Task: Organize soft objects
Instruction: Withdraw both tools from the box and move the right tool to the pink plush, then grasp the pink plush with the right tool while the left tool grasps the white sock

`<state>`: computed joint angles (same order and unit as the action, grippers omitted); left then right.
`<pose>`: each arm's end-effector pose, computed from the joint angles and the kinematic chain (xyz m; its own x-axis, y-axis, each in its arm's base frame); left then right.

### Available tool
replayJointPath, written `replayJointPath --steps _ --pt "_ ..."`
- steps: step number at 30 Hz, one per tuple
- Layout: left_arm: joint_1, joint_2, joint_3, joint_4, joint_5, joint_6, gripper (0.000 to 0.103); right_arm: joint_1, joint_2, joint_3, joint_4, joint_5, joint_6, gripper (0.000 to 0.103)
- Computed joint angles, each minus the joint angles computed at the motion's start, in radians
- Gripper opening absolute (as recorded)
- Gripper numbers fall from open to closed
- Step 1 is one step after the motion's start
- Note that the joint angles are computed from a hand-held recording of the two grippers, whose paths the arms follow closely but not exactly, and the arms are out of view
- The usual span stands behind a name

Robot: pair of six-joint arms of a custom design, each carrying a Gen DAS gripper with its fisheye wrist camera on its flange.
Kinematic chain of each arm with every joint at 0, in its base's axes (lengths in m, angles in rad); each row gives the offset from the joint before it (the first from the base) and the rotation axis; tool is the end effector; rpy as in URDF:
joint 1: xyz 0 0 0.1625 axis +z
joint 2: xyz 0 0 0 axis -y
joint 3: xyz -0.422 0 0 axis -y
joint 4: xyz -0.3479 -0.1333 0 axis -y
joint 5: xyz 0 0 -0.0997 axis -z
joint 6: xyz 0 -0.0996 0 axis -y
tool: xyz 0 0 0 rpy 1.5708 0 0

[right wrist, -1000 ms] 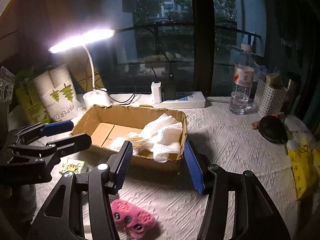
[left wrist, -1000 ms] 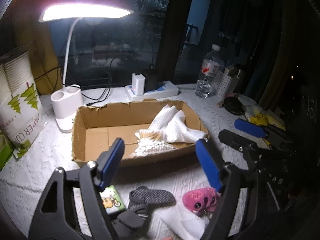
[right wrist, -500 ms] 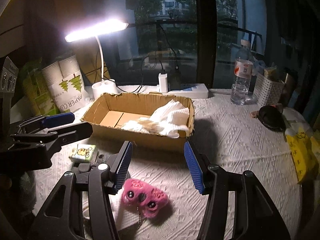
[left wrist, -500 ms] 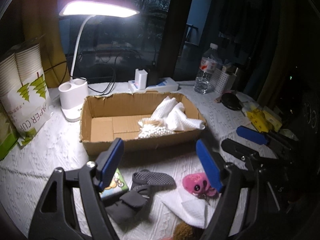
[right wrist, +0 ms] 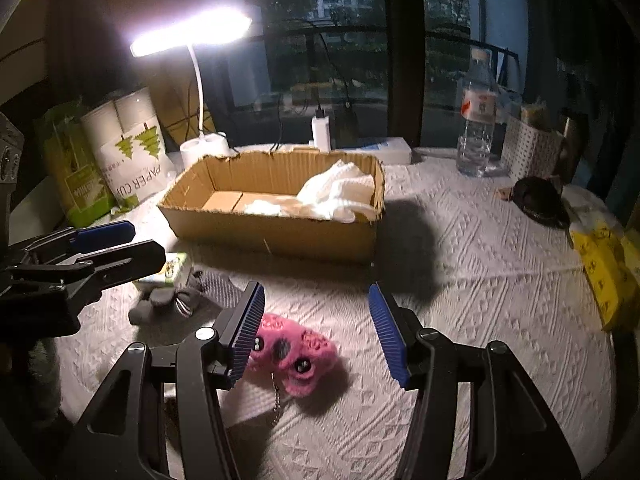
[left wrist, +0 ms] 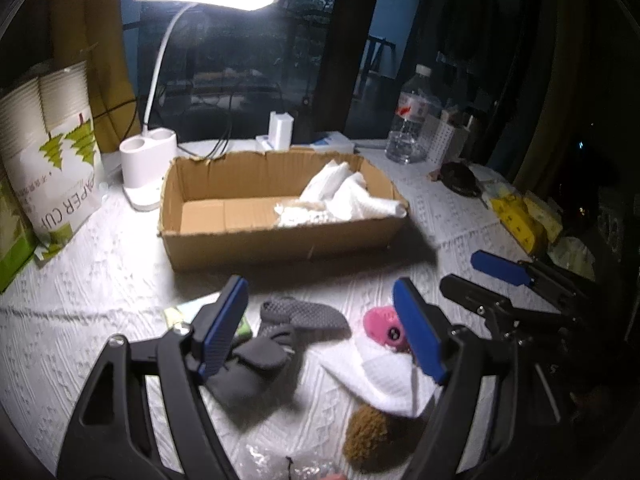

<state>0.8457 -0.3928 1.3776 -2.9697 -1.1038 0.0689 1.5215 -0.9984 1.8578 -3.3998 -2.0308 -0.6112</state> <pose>-0.3371 -0.6490 -0.0071 -0.7448 0.5027 -0.4389 0.6600 0.6521 -0.3730 0.0601 -0.5894 0.2855 -0.7342 0.0114 0.6789 -0.4804 0.6978 -0.5313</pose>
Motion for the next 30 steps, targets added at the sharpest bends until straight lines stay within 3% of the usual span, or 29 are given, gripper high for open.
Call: replayJointPath --steps 10,17,20,26,30 --pt "0.012 0.004 0.030 0.021 0.003 -0.031 0.076 -0.030 0.011 0.013 0.038 0.022 0.022 0.063" --pt "0.023 0.004 0.039 0.035 0.013 -0.048 0.076 -0.052 0.033 -0.001 0.085 0.039 0.048 0.076" --pt "0.025 0.004 0.039 0.039 0.016 -0.054 0.076 -0.058 0.044 -0.013 0.100 0.040 0.054 0.077" --pt "0.022 0.007 0.036 0.053 0.018 -0.055 0.076 -0.076 0.046 -0.030 0.166 0.067 0.090 0.077" --pt "0.016 0.013 0.027 0.073 0.022 -0.058 0.076 -0.085 0.031 -0.023 0.187 0.101 0.086 0.061"
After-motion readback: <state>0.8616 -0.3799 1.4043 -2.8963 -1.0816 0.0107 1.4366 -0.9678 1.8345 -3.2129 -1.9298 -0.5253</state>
